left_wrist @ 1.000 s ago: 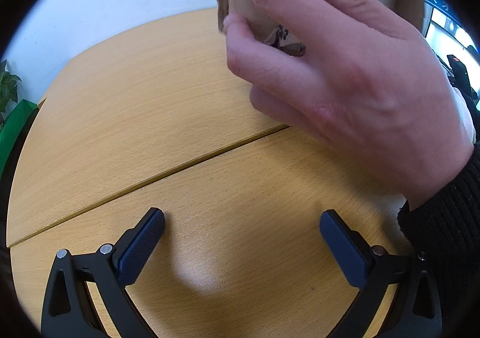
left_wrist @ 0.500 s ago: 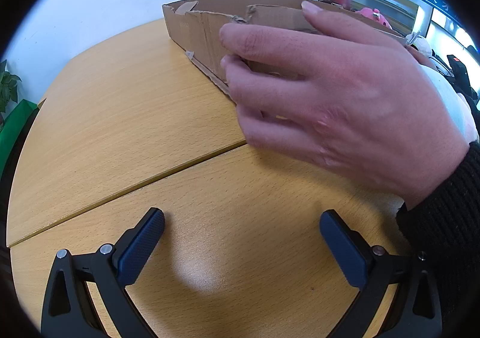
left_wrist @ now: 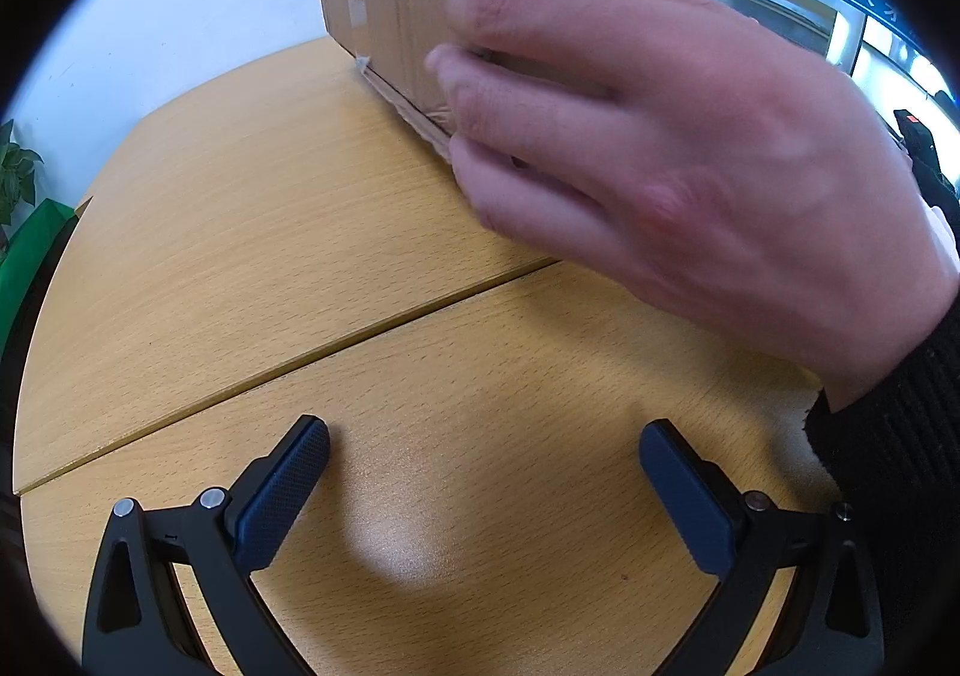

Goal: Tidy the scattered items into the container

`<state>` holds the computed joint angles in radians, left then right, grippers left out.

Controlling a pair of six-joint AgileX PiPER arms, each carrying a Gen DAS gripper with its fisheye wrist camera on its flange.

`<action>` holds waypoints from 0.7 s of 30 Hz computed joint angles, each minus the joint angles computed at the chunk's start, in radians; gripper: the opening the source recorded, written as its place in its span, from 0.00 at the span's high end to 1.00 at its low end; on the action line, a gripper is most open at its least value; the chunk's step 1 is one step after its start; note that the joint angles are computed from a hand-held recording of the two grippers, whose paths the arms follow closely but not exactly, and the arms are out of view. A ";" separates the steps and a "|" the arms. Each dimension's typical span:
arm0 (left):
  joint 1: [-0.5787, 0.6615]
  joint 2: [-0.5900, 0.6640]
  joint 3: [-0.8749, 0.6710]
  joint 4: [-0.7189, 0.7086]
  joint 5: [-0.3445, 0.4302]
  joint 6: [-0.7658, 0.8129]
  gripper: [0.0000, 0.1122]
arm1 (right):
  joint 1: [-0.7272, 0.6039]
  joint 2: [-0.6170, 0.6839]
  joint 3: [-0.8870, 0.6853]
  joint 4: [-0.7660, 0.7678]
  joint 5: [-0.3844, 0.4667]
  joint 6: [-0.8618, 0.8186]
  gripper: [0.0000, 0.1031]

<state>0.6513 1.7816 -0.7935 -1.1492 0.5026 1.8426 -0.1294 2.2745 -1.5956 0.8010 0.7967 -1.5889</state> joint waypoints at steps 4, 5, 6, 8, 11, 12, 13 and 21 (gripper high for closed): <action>-0.004 -0.001 0.001 -0.002 -0.002 -0.001 0.08 | 0.000 -0.001 0.000 0.000 0.000 0.000 0.00; -0.005 -0.002 0.003 -0.003 -0.003 -0.001 0.08 | 0.000 -0.001 0.000 0.000 0.000 0.000 0.00; -0.005 -0.002 0.002 -0.002 -0.003 -0.002 0.08 | 0.000 0.000 0.000 0.000 0.000 -0.001 0.00; -0.005 -0.003 0.004 -0.002 -0.004 -0.002 0.08 | 0.000 -0.001 0.001 0.000 0.000 0.000 0.00; -0.007 -0.003 0.003 -0.002 -0.004 -0.004 0.08 | 0.000 -0.001 0.001 0.000 0.000 0.000 0.00; -0.007 -0.003 0.004 -0.002 -0.005 -0.004 0.08 | 0.000 0.000 0.000 0.000 0.000 -0.001 0.00; -0.007 -0.003 0.004 -0.002 -0.005 -0.004 0.08 | 0.000 -0.001 0.001 0.000 0.000 -0.001 0.00; -0.010 -0.005 0.005 -0.003 -0.007 -0.006 0.08 | -0.001 -0.001 0.002 0.001 0.000 -0.001 0.00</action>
